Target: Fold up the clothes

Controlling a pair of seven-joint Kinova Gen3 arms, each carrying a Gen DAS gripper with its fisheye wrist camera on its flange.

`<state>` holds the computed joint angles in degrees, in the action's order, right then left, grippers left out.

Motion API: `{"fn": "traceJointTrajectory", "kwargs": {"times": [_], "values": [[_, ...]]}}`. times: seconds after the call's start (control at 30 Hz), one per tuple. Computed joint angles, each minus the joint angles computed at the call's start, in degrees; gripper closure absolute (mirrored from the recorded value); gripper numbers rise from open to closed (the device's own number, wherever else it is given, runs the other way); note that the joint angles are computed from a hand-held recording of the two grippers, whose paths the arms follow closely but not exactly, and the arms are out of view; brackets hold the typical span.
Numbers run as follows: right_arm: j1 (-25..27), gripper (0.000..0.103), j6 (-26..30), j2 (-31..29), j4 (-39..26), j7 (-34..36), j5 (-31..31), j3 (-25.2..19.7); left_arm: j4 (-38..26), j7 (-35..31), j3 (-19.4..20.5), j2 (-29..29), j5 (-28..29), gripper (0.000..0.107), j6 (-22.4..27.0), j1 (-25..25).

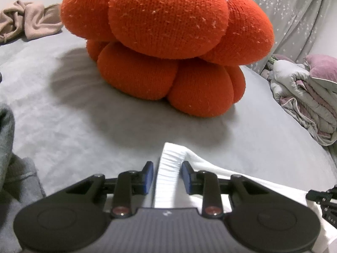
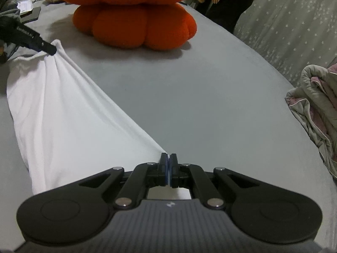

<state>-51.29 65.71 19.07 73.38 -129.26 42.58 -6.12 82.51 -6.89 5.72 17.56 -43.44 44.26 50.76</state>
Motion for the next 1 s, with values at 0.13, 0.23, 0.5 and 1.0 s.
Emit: {"fn": "traceJointTrajectory", "kwargs": {"times": [0.13,0.23,0.5,1.0], "values": [[-0.63,0.103,1.65,1.85,-1.66,2.36,0.20,0.17,-0.03,0.18,-0.04,0.02,-0.27,0.077,0.18,0.15],[-1.43,0.102,1.93,2.41,-1.72,2.50,0.78,0.66,-0.01,0.19,0.01,0.04,-0.37,0.077,0.16,0.18],[-1.08,0.088,0.46,1.85,-0.27,0.71,0.03,0.95,0.20,-0.32,0.13,-0.08,0.27,0.077,-0.41,-0.24],[-3.53,0.103,2.73,3.84,0.67,-6.90,6.72,1.43,-0.03,-0.56,-0.02,0.35,-0.98,0.074,0.63,0.51]]}}
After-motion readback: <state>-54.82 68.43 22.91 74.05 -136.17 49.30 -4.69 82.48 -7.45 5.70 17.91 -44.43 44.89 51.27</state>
